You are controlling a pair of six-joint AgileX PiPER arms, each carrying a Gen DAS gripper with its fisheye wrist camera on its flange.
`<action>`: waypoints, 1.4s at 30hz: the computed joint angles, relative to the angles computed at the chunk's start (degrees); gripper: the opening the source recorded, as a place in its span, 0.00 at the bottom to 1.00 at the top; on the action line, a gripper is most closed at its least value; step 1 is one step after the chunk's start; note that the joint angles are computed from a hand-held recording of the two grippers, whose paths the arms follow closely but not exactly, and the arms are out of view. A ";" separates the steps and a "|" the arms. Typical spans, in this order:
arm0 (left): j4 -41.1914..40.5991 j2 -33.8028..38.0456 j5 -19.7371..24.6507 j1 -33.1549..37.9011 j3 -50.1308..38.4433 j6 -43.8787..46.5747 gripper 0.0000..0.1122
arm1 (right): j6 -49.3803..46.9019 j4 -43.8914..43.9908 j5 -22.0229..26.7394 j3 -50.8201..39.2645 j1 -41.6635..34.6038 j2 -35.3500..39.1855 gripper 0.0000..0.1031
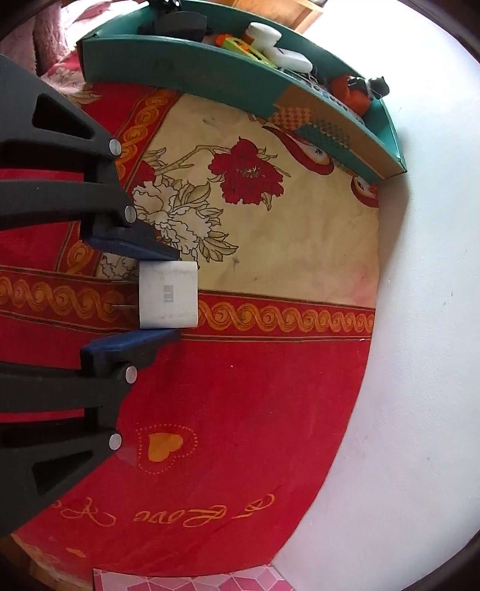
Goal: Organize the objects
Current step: 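Carry the charger plug into the tray and lower it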
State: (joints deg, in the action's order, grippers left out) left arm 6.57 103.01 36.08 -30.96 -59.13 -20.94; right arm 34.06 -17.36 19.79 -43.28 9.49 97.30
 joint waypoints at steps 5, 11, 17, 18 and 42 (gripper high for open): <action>-0.15 0.30 0.28 0.01 -0.41 0.34 0.17 | -1.98 3.79 0.61 1.23 1.05 -2.56 0.35; -1.13 0.62 0.56 0.57 -0.96 2.17 0.17 | -2.23 5.84 3.11 -0.23 7.89 -6.62 0.35; -2.29 0.46 -0.06 1.37 -0.55 3.79 0.17 | -0.25 3.39 7.08 -6.81 15.70 -6.73 0.35; -2.47 0.44 -0.16 1.50 -0.47 4.04 0.17 | -0.20 3.10 7.68 -8.28 17.04 -6.32 0.35; -5.27 -1.30 -2.89 3.30 2.55 7.56 0.17 | -22.15 11.06 23.15 -39.31 24.63 18.94 0.35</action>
State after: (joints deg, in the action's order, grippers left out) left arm 1.30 101.70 33.19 -27.66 -56.57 -13.38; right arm 11.91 -6.30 42.95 -82.58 34.12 116.24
